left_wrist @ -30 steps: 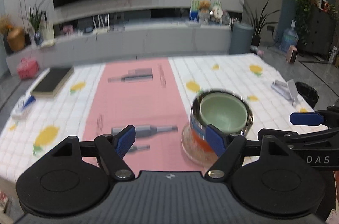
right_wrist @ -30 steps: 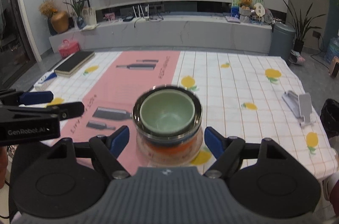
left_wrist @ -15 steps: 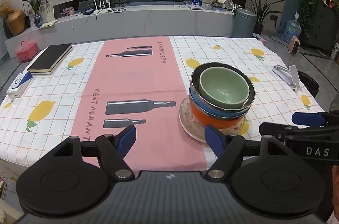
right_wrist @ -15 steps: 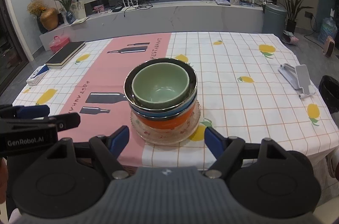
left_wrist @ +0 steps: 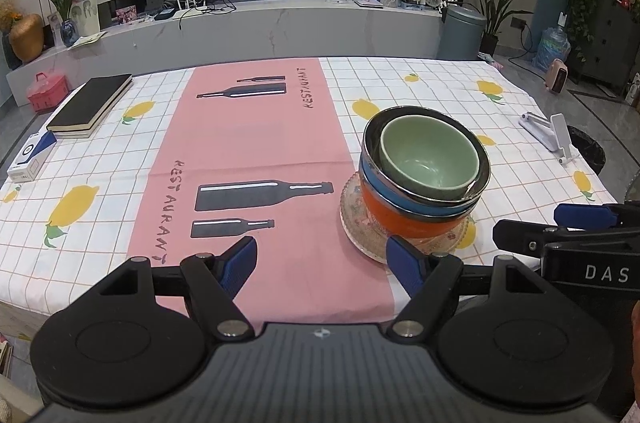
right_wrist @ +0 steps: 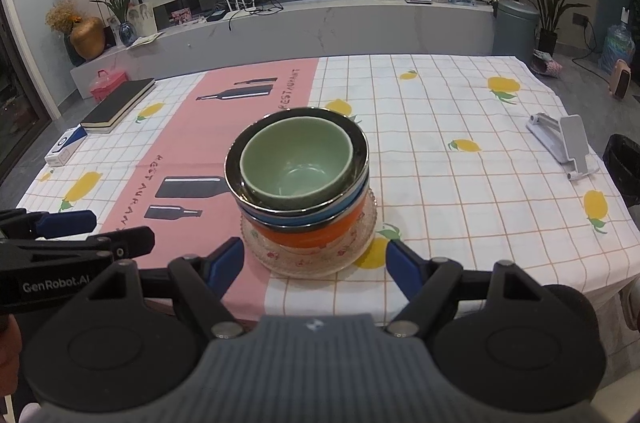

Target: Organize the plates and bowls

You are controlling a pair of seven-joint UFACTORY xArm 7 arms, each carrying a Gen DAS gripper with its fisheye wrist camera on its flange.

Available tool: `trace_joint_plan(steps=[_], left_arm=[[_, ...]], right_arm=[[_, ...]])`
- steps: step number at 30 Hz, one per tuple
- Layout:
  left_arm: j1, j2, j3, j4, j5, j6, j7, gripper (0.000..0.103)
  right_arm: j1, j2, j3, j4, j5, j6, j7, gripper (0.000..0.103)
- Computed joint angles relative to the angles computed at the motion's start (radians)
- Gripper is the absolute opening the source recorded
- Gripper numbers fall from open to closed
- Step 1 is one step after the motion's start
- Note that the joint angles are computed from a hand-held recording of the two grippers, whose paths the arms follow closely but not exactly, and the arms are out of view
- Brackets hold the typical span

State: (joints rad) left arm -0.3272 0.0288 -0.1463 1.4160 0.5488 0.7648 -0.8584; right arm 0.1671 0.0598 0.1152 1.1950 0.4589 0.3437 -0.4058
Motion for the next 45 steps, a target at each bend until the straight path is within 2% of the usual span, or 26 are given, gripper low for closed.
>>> trace_joint_plan(steps=[45], left_arm=[[0.007,0.005,0.006,-0.006,-0.018,-0.012,0.007,0.085]], right_arm=[[-0.002,0.028,0.011,0.025,-0.030,0.016,0.011,0.077]])
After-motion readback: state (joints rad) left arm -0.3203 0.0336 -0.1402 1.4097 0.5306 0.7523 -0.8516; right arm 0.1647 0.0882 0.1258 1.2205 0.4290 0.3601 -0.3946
